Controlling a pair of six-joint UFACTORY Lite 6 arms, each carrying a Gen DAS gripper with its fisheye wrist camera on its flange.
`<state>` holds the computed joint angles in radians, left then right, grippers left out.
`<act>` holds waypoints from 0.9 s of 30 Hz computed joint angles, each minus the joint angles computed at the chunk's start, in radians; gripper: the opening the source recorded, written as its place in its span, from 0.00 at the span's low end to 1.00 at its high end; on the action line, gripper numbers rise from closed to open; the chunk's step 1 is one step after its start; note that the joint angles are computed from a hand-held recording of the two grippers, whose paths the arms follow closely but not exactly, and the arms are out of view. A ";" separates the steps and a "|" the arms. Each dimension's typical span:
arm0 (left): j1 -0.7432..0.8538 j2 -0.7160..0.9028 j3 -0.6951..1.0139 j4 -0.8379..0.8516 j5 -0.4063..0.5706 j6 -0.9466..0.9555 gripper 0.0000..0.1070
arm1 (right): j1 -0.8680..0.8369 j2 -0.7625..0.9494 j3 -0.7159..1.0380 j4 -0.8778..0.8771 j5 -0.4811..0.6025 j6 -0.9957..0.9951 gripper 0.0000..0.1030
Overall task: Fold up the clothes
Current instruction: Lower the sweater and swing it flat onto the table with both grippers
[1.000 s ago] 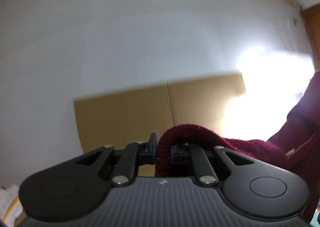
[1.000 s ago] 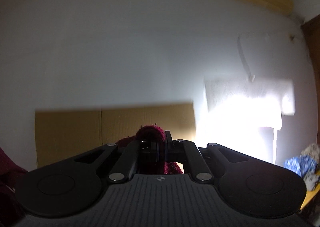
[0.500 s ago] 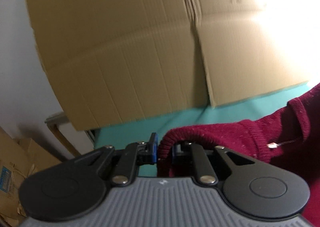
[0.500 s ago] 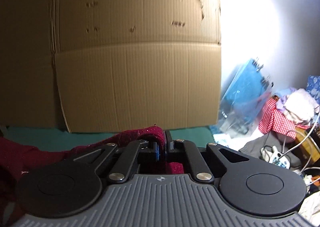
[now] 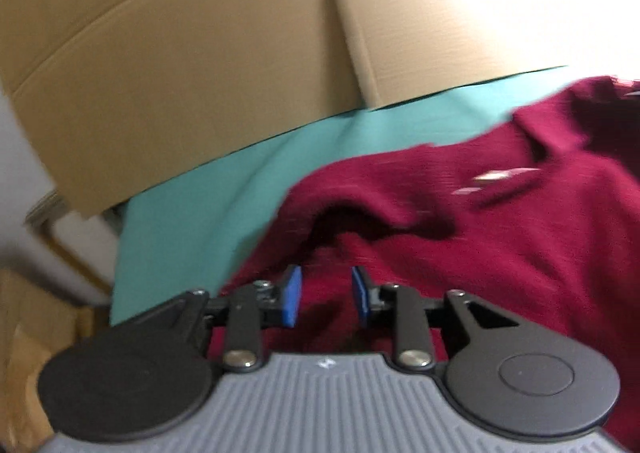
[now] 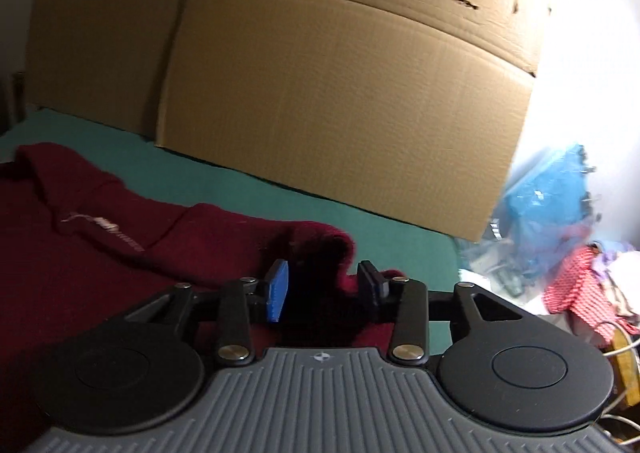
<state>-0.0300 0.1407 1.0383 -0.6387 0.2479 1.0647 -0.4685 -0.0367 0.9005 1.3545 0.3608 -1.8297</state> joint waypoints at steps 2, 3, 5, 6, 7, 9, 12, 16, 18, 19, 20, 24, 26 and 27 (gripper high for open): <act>-0.040 0.037 0.044 -0.070 0.056 0.077 0.28 | 0.014 0.026 0.049 -0.199 0.125 0.209 0.32; -0.069 0.076 0.078 -0.070 0.068 0.065 0.28 | 0.051 0.048 0.072 -0.257 0.129 0.286 0.29; -0.134 0.168 0.155 0.020 0.061 -0.067 0.28 | 0.108 0.132 0.128 -0.296 0.123 0.348 0.28; -0.159 0.218 0.197 0.081 0.060 -0.152 0.28 | 0.137 0.183 0.165 -0.335 0.113 0.400 0.27; -0.170 0.270 0.244 0.142 0.070 -0.236 0.25 | 0.161 0.235 0.202 -0.373 0.107 0.450 0.23; -0.175 0.354 0.324 0.217 0.087 -0.340 0.24 | 0.183 0.313 0.263 -0.433 0.109 0.533 0.20; -0.185 0.429 0.415 0.390 0.058 -0.529 0.28 | 0.205 0.388 0.334 -0.473 0.103 0.610 0.20; -0.207 0.646 0.738 0.765 0.098 -0.942 0.33 | 0.229 0.519 0.487 -0.380 0.012 0.621 0.19; -0.218 0.782 0.947 0.940 0.141 -1.151 0.42 | 0.254 0.597 0.582 -0.360 -0.106 0.664 0.19; -0.223 0.831 1.030 0.998 0.186 -1.231 0.48 | 0.269 0.635 0.623 -0.410 -0.170 0.723 0.19; -0.221 0.859 1.081 1.028 0.198 -1.276 0.48 | 0.282 0.674 0.662 -0.420 -0.235 0.739 0.20; -0.183 0.738 0.895 0.951 0.042 -1.197 0.46 | 0.310 0.559 0.519 -0.212 -0.300 0.463 0.22; -0.168 0.590 0.686 0.821 -0.005 -1.010 0.44 | 0.300 0.460 0.415 -0.119 -0.258 0.357 0.43; -0.164 0.511 0.581 0.751 -0.004 -0.906 0.44 | 0.287 0.417 0.371 -0.132 -0.232 0.366 0.47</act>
